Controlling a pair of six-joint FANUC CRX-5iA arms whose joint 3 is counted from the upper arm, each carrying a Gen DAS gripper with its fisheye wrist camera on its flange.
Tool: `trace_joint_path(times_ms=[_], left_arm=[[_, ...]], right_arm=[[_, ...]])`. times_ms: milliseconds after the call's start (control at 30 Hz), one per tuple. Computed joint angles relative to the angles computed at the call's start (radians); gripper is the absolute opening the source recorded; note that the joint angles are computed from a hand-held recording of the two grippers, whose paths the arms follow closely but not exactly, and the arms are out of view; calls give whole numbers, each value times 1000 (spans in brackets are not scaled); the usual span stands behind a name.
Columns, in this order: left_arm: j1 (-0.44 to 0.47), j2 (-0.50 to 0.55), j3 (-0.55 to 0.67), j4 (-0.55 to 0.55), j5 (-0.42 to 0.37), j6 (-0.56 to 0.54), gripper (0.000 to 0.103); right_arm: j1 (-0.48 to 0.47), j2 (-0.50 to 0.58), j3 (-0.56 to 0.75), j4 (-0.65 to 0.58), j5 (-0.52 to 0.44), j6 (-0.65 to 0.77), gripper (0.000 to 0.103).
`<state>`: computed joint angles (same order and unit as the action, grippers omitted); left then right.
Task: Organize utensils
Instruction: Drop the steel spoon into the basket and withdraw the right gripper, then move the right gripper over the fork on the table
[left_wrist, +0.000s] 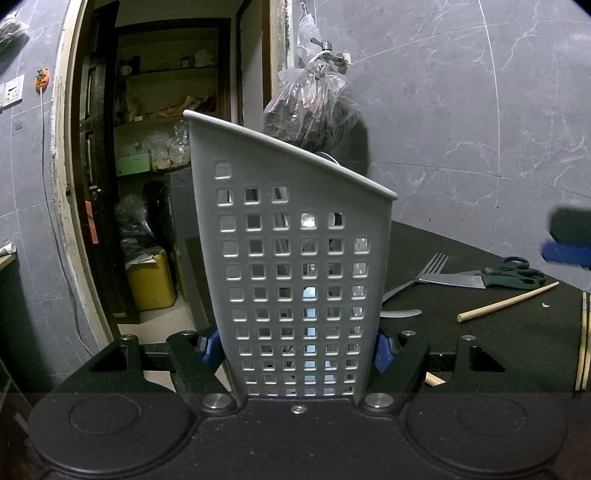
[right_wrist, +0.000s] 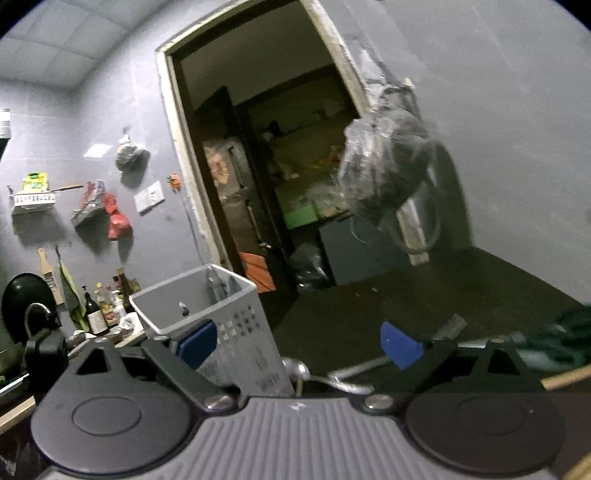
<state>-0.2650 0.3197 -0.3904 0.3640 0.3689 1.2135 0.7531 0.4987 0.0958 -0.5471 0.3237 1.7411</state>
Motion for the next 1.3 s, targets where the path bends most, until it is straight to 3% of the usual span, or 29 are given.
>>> trace_joint_path(times_ms=[233,733,1067,1300], left_arm=[[-4,0,-2,15,0,-13,75],[-35,-4,-13,119,13,-116,76],[-62,-11,-33,206,36,-205,76],[-77,-14,-40,249,45,-243,76]], right_arm=[[23,-25,-78,-112,89,-8,103],[62,-28,-165,-146,241,-48,103],[79,-5,-213,-132,363,-155,103],[84,5,-213,-144,383,-147,103]])
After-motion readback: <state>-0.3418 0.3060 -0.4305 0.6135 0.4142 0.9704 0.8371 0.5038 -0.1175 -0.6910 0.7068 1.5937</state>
